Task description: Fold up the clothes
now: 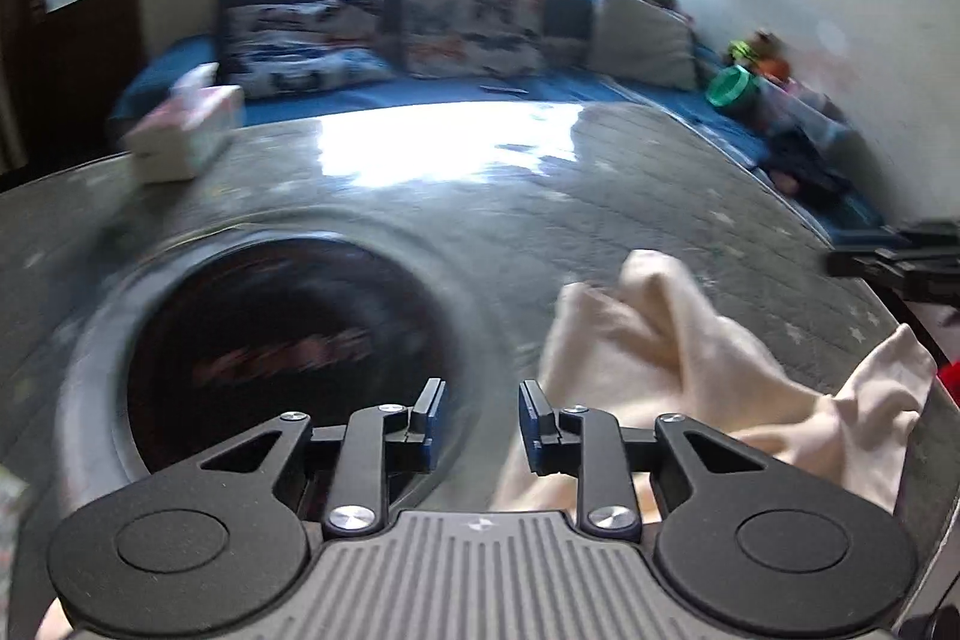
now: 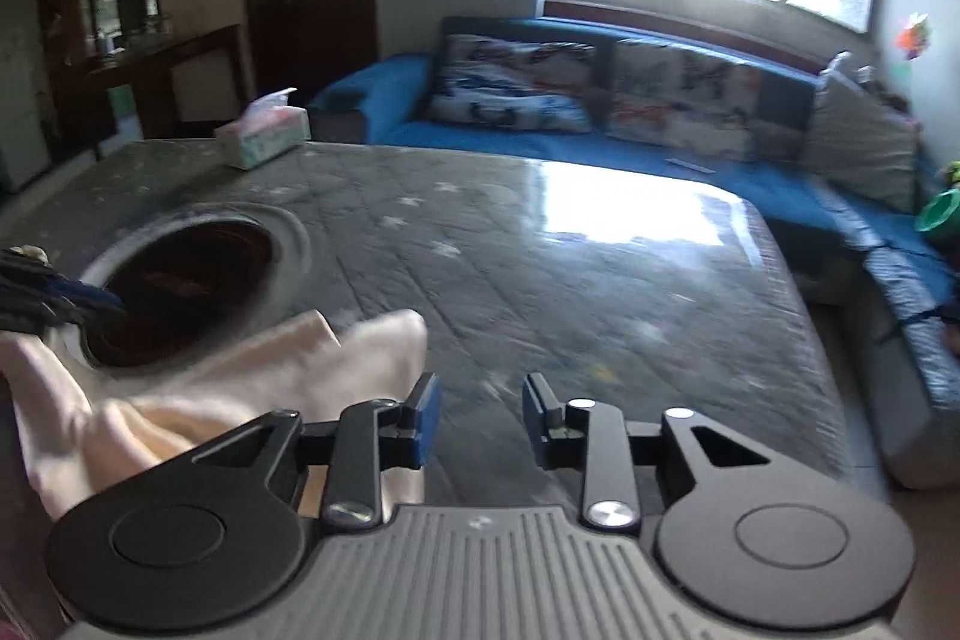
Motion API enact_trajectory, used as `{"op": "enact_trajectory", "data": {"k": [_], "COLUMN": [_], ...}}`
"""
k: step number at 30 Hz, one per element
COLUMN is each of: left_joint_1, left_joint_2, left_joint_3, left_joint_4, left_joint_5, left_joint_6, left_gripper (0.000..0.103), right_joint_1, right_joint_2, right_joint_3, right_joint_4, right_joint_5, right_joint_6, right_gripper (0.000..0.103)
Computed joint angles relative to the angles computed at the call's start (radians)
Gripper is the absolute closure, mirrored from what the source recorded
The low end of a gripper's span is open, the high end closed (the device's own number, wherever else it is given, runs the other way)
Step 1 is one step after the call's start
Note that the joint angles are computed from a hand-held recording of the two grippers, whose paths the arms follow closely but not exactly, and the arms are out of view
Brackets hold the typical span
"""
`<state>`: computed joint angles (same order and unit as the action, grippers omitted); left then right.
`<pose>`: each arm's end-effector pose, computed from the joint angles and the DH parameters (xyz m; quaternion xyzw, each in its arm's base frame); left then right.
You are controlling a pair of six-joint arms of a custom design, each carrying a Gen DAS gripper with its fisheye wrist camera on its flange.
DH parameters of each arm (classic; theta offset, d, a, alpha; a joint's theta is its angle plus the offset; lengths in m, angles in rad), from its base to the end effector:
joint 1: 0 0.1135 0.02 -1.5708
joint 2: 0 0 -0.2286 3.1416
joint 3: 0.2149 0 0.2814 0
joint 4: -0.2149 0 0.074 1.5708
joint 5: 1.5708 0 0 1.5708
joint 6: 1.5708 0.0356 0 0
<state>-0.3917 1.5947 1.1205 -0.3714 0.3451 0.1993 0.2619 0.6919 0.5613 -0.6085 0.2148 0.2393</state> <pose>0.3362 -0.1519 0.1894 0.3265 0.8634 -0.1934 0.3324 0.1998 0.0457 0.2098 0.0330 0.9099 0.0046 0.4134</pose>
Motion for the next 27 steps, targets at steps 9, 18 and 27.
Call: {"op": "enact_trajectory", "data": {"k": [9, 18, 27], "left_joint_1": [-0.120, -0.139, -0.090], "left_joint_2": [0.265, 0.383, 0.336], "left_joint_3": [0.220, 0.312, 0.277], "left_joint_4": [-0.003, -0.001, 0.130], "left_joint_5": [-0.038, -0.027, -0.030], "left_joint_6": [0.011, 0.055, 0.029], "left_gripper": [0.062, 0.084, 0.094], "right_joint_1": [-0.120, -0.154, -0.143], "right_joint_2": [0.454, 0.692, 0.591], "right_joint_3": [0.150, 0.245, 0.211], "right_joint_4": [0.254, 0.318, 0.370], "right_joint_5": [-0.232, -0.342, -0.239], "right_joint_6": [0.040, 0.055, 0.022], "right_gripper": [0.071, 0.072, 0.098]}}
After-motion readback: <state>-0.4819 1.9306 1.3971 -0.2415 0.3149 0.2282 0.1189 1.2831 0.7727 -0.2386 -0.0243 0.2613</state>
